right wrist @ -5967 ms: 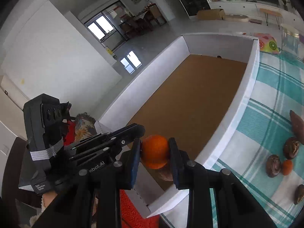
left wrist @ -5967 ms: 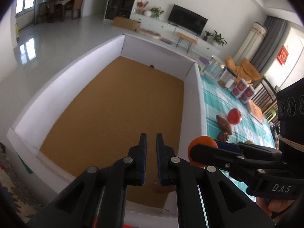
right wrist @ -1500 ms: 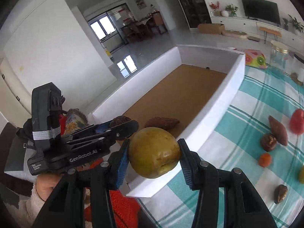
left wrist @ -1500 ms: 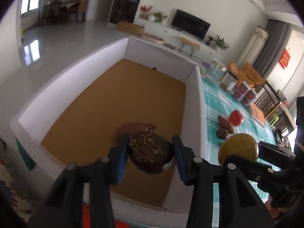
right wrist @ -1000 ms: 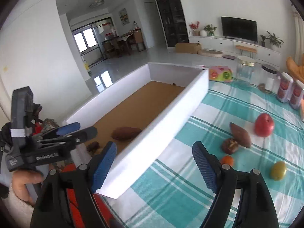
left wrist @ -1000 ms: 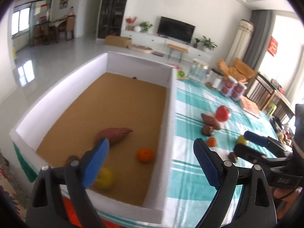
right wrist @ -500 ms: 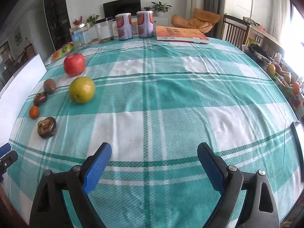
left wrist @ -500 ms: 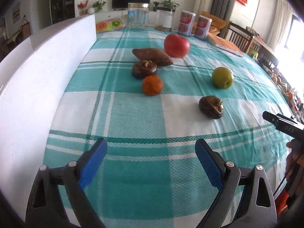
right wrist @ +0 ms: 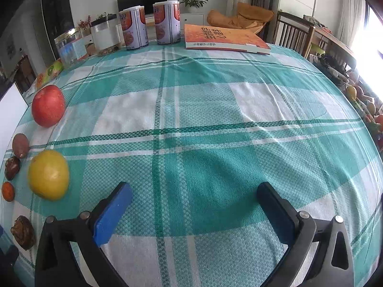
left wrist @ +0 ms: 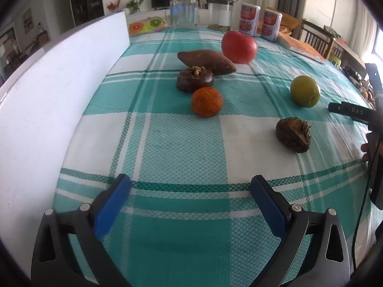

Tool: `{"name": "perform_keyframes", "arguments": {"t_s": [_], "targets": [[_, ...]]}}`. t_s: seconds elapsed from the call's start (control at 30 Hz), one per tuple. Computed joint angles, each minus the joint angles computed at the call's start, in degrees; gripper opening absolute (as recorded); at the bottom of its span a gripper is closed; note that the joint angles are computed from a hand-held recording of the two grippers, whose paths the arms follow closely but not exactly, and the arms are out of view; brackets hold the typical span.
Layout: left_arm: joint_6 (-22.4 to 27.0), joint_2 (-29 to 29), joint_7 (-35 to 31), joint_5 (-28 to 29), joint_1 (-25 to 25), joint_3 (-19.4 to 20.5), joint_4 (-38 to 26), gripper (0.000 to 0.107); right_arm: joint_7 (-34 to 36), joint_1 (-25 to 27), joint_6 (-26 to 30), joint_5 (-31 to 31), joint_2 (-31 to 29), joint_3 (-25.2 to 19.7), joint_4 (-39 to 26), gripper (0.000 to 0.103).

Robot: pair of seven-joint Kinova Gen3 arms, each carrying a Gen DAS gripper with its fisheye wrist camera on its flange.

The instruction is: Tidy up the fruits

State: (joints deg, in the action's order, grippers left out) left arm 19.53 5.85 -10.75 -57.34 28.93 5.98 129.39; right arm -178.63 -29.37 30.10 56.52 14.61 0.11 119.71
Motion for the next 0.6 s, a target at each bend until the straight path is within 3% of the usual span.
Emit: {"name": "perform_keyframes", "arguments": {"t_s": [0.6], "targets": [[0.05,0.23,-0.11,0.17,0.08,-0.21,-0.13,0.102,-0.13,0.05,-0.07,0.11,0.05,-0.03,0.04,0.103]]}}
